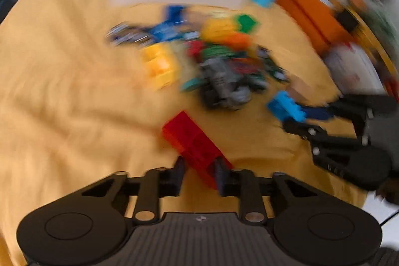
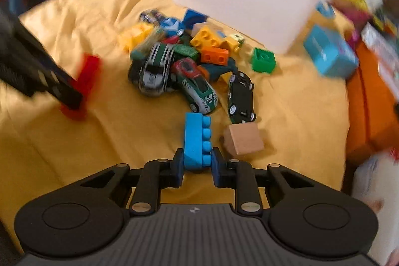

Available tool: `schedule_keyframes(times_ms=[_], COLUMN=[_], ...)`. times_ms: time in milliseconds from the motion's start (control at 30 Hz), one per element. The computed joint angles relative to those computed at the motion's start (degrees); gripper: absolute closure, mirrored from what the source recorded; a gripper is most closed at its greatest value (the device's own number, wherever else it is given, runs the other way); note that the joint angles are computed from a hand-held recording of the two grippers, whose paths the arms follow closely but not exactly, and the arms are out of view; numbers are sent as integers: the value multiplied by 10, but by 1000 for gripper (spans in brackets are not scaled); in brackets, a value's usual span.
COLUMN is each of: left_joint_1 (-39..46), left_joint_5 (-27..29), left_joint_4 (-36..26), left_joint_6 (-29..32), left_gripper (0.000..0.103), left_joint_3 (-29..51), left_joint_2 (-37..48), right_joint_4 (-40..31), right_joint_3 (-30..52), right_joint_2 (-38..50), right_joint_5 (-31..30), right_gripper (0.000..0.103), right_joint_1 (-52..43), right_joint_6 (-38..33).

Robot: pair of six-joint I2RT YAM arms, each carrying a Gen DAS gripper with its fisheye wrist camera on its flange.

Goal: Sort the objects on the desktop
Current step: 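Lift the red brick in the left tool while the right tool holds the blue brick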

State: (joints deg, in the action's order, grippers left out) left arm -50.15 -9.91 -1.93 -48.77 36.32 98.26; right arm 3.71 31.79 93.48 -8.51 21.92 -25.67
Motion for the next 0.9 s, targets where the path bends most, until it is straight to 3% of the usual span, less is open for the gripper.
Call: schedule_keyframes(times_ms=[100, 233, 300, 367, 433, 567, 733, 900], left_joint_1=[-6, 1, -7, -17, -16, -25, -14, 8], left_joint_5=[-10, -6, -20, -28, -3, 3, -9, -7], left_joint_4=[-64, -102, -106, -86, -41, -9, 45, 61], left_joint_6=[137, 198, 181, 157, 121, 62, -74, -102], left_gripper=[79, 75, 70, 63, 60, 60, 60, 60], left_joint_3=[70, 108, 107, 82, 42, 20, -55, -83], left_joint_2=[38, 56, 50, 28, 1, 4, -58, -65], right_joint_4=[-40, 24, 26, 18, 6, -15, -2, -16], right_joint_3=[-6, -45, -49, -58, -63, -55, -40, -19], right_joint_2=[-46, -40, -33, -59, -84, -91, -92, -66], right_joint_5=[-5, 104, 118, 72, 22, -11, -50, -79], right_gripper=[78, 78, 75, 71, 71, 72, 69, 69], right_joint_1=[13, 83, 93, 74, 51, 27, -36, -57], right_joint_6=[51, 51, 56, 58, 58, 61, 152, 200])
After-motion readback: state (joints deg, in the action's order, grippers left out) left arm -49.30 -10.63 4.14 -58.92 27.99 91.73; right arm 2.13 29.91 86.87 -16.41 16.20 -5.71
